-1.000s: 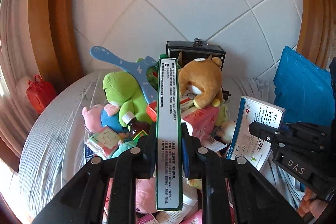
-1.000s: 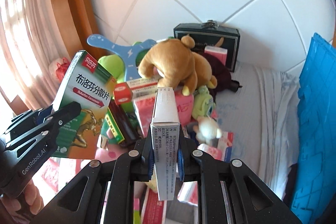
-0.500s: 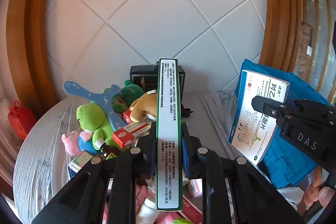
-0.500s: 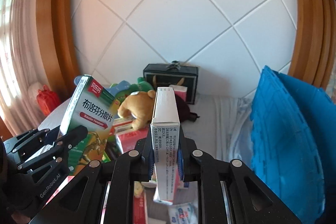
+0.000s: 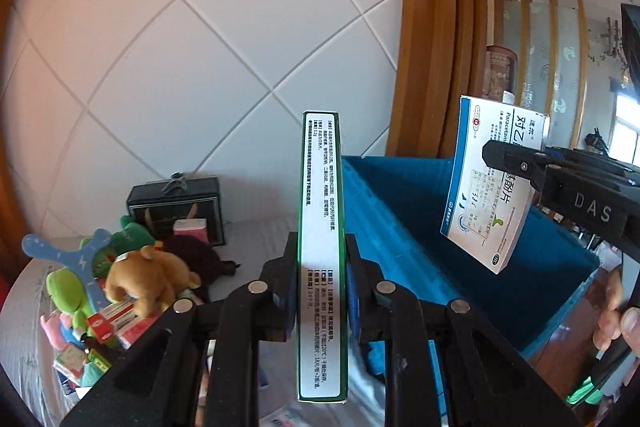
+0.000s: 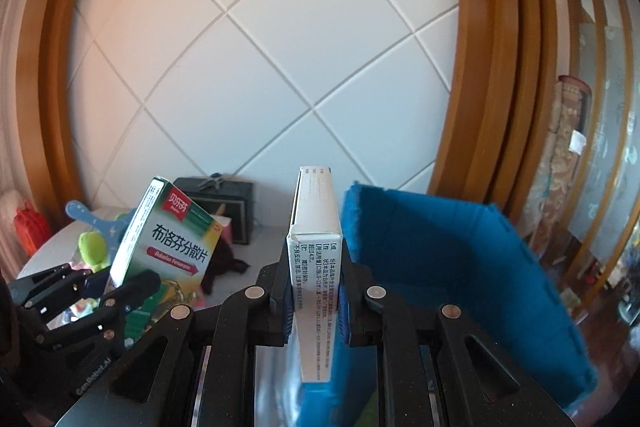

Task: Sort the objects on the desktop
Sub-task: 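Carry both boxes over the blue crate and release them inside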

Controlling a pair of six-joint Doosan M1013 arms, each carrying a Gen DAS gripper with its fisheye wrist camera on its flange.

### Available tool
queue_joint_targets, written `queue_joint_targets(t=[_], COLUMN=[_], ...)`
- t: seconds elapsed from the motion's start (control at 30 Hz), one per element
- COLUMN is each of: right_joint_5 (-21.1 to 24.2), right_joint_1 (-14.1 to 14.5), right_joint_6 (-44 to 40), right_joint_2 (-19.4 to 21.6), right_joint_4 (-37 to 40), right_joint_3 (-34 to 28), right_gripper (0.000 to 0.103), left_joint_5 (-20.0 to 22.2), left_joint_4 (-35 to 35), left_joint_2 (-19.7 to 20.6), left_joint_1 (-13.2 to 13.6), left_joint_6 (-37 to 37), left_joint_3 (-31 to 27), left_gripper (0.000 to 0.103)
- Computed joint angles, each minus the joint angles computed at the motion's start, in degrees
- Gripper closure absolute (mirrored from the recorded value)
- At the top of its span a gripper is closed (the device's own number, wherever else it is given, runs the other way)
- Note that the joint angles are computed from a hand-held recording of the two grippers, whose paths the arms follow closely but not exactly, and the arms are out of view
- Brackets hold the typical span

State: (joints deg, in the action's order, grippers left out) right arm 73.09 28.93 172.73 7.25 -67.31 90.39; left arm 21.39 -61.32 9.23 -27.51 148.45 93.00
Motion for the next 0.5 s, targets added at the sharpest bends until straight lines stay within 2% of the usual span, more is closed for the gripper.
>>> queue_joint_targets(t=[0.13,0.23,0.3,0.37,0.5], right_joint_5=[-0.35,-1.65,-4.57,-7.35,-14.1], right_joint_1=[-4.36,-9.98,-14.88,-20.44,-30.53], right_joint_6=[-4.77,-10.28,-14.49,-19.0,-27.22], right_joint_2=[-6.86,-10.73,-12.62,-13.21,-12.69], right_joint_4=[1.63,5.48,10.84,17.25,32.88], right_joint_3=[5.15,7.92,9.59,11.13,15.83], right_gripper=[0.086,0.086,0.086,0.086,0.086], left_joint_5=[-1.11,0.77,6.45,14.57,30.5], left_joint_4=[11.58,28.43,37.47,43.56,52.84], left_joint_2=[2.06,5.36,8.73,13.15,22.24], left_joint_1=[-6.37,-10.95,-13.25,-14.91,-17.78], left_joint_6=[-13.91,-30.17,-40.13,-47.28,-55.78], left_joint_3=[-5.73,-12.18,-17.78,-24.23,-34.86], left_gripper=[0.084,0.084,0.084,0.084,0.084])
